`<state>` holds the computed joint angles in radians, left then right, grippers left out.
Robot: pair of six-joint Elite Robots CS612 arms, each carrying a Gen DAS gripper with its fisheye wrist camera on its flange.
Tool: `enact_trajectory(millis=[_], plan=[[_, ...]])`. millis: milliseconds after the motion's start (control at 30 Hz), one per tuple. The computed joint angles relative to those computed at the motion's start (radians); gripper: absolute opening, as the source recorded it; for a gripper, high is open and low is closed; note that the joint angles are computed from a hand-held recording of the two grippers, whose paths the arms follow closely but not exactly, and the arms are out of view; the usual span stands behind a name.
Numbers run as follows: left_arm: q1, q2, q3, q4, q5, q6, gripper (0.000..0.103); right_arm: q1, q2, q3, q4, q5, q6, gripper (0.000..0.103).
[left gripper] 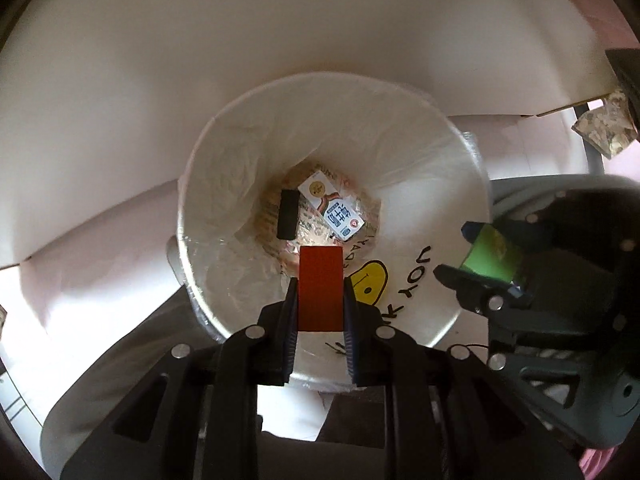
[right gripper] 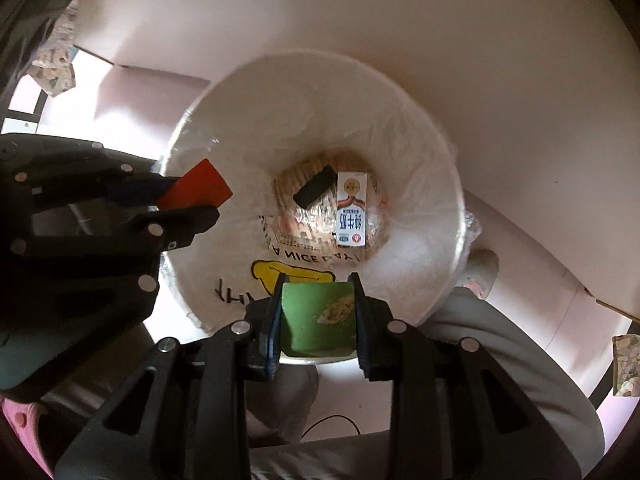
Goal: Collect trash
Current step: 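Open the left tool over the bin while the right tool releases the green cube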
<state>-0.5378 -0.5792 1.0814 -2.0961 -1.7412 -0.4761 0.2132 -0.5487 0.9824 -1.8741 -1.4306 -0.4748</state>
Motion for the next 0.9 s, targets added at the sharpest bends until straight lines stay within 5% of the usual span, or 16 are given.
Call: enact_trajectory(millis=[433,533,900], plan=[[0.025,0.073,-0.063,0.023,-0.100,-0.074,0.023,0.006,0.098,-0.116,0.111,-0.018,0.032,0.031],[0.026,0.077,-0.069,0.023,-0.095,-0.087,0.046,0.004,0.105,-0.122,0.114,-0.013,0.043,0.045],[0.020,0.069,-0.058,0.017,-0.074,-0.070,0.046,0.006,0.091,-0.105,0.098,-0.015,0.034,0.046]])
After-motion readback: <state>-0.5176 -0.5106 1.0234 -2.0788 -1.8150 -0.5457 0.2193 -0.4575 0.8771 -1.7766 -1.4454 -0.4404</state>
